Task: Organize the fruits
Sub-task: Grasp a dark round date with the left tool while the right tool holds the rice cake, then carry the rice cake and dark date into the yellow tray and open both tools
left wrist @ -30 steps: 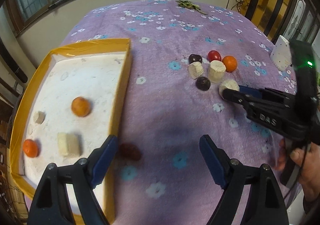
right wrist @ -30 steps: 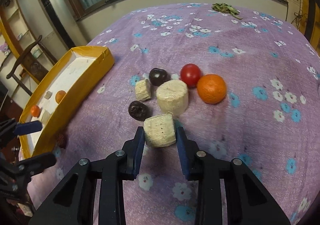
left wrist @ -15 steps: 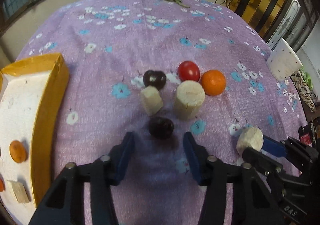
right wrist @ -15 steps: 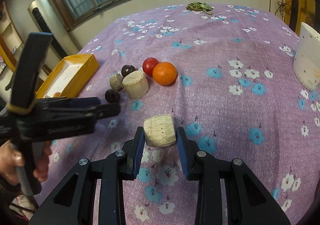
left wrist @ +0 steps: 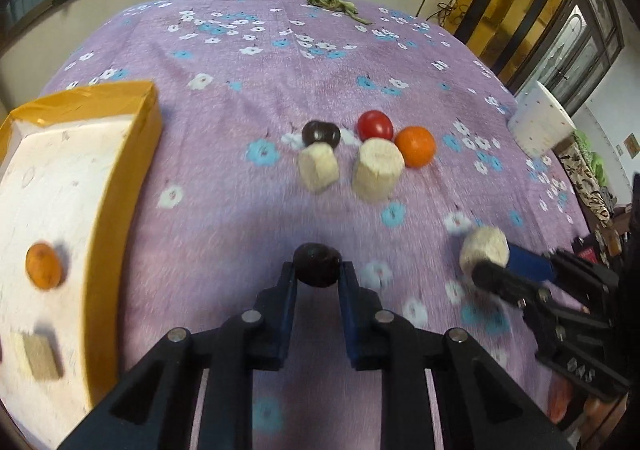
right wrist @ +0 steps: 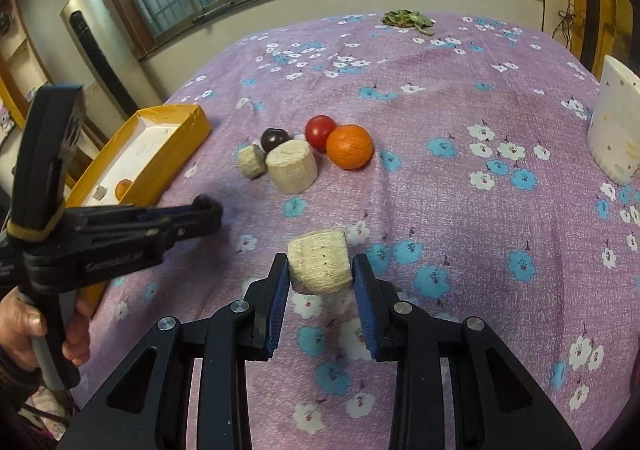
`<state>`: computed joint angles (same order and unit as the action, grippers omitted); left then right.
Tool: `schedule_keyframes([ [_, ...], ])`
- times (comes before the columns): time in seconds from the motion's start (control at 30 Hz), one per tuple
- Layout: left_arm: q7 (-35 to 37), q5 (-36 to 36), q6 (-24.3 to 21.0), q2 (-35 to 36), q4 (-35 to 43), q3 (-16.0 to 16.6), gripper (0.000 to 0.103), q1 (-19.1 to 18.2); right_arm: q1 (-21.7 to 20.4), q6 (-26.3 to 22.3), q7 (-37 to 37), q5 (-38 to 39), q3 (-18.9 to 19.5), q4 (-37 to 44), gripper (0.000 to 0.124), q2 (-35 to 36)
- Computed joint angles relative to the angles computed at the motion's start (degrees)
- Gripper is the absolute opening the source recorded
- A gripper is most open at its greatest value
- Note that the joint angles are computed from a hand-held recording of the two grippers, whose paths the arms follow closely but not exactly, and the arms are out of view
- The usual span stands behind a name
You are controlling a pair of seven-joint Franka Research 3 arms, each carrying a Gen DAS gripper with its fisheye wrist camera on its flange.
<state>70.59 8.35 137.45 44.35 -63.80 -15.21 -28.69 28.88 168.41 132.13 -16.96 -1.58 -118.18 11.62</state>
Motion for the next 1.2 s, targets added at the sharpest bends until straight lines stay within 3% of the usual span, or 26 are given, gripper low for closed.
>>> schedule_keyframes([
  [0.1,0.84,-1.35,4.03,-4.58,-7.58,-1.25,0.023,2.22,1.49,-0.8,2.28,-2.84,-0.92,0.38,0.031,-0.32],
  [0.37,2.96,-3.46,9.52,-11.47,-17.66,-2.89,0.024,6.03,2.54,-3.99,5.91,-7.0,0.16,3.59,0.031,1.22],
  [0.47,3.93,-3.97,8.92,-12.22,-18.67,-3.04,0.024,6.9,3.82,-7.85,8.2,-9.32,-0.34,5.59,0.031,2.2],
  [0.73,8.0,-6.44,10.19,-14.15,-22.45,-4.51,0.024,8.93,2.68,-7.92,7.21,-7.96,2.41,2.26,0.041,0.03],
  [1.03,10.92,-8.53,9.72,-15.08,-24.28,-5.16,0.024,9.33,4.76,-9.83,4.79,-8.51,1.75,8.43,0.041,5.26],
  [1.2,11.63,-9.12,10.15,-15.69,-25.14,-5.14,0.024,9.38,6.7,-11.43,5.22,-10.48,0.34,10.51,0.029,6.84],
])
